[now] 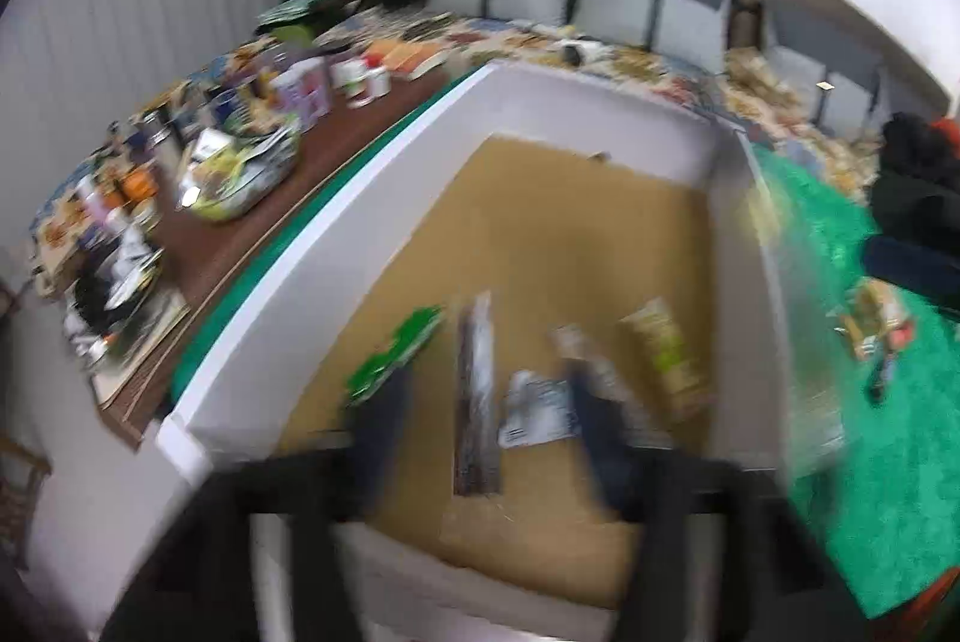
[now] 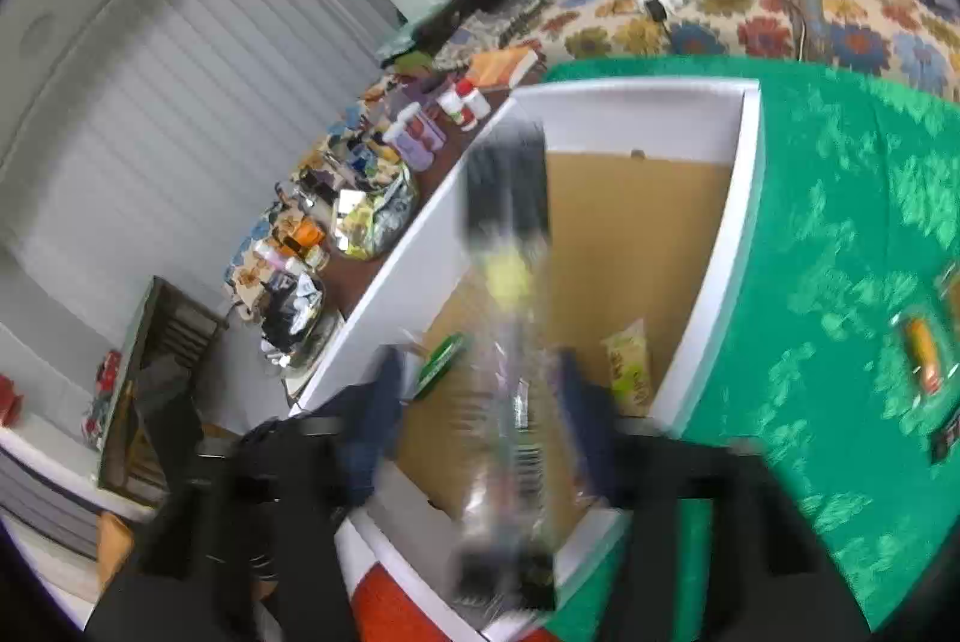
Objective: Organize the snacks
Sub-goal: 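Carry the chocolate stick with the left tool into the white box while the right tool carries the tube there, then move both open tools back over the bedspread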
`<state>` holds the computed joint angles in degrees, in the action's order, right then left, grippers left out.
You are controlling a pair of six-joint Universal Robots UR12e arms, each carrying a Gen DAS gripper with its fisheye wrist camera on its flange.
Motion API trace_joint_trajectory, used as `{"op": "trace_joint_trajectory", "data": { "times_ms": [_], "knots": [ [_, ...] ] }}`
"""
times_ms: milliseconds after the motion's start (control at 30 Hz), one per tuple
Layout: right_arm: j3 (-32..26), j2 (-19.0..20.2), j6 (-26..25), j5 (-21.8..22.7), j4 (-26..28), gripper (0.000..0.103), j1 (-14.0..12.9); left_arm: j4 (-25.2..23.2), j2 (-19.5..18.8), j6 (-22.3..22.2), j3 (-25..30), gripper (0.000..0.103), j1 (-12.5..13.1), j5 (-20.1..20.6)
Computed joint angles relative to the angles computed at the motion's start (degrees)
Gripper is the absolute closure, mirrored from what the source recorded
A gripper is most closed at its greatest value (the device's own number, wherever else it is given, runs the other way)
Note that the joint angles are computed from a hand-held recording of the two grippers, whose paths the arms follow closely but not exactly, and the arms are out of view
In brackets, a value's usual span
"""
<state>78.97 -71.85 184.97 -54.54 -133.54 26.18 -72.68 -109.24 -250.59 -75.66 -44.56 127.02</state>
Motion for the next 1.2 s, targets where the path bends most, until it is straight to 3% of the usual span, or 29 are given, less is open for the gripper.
{"op": "trace_joint_trajectory", "data": {
  "times_ms": [100, 267, 433, 533, 633, 800, 1000, 1100, 1200],
  "knots": [
    [3.1, -1.5, -1.8, -1.8, -2.9, 0.037, -0.8, -1.9, -0.3, -3.0, -0.3, 0.02, -1.1, 3.4],
    [11.6, -5.5, -9.1, -14.4, -12.0, 0.032, -3.5, 3.4, -1.9, -1.0, 1.1, 0.02, -2.6, 2.9],
    [21.4, -9.7, -13.2, -27.6, -17.2, 0.032, -9.5, 10.9, -6.5, 8.2, 7.5, 0.018, -4.4, 2.8],
    [25.8, -11.7, -11.8, -33.0, -17.6, 0.032, -14.2, 15.9, -11.5, 16.5, 14.4, 0.008, -5.5, 0.3],
    [28.9, -13.1, -9.6, -37.1, -19.0, 0.032, -18.1, 18.1, -16.3, 21.4, 20.9, 0.002, -6.0, -3.7],
    [30.1, -13.4, -6.4, -38.8, -17.6, 0.032, -22.9, 11.8, -26.4, 24.2, 34.8, 0.002, -5.5, -13.3],
    [29.4, -12.1, -4.0, -37.1, -17.1, 0.032, -24.9, 1.5, -35.7, 25.0, 47.7, 0.002, -4.7, -13.6],
    [30.3, -12.1, -4.1, -36.6, -19.0, 0.03, -25.0, 0.4, -36.6, 25.3, 48.1, 0.002, -4.1, -13.0],
    [31.7, -12.3, -3.8, -36.5, -22.1, 0.023, -24.8, 2.1, -35.6, 25.7, 45.0, 0.002, -3.8, -12.7]
  ]
}}
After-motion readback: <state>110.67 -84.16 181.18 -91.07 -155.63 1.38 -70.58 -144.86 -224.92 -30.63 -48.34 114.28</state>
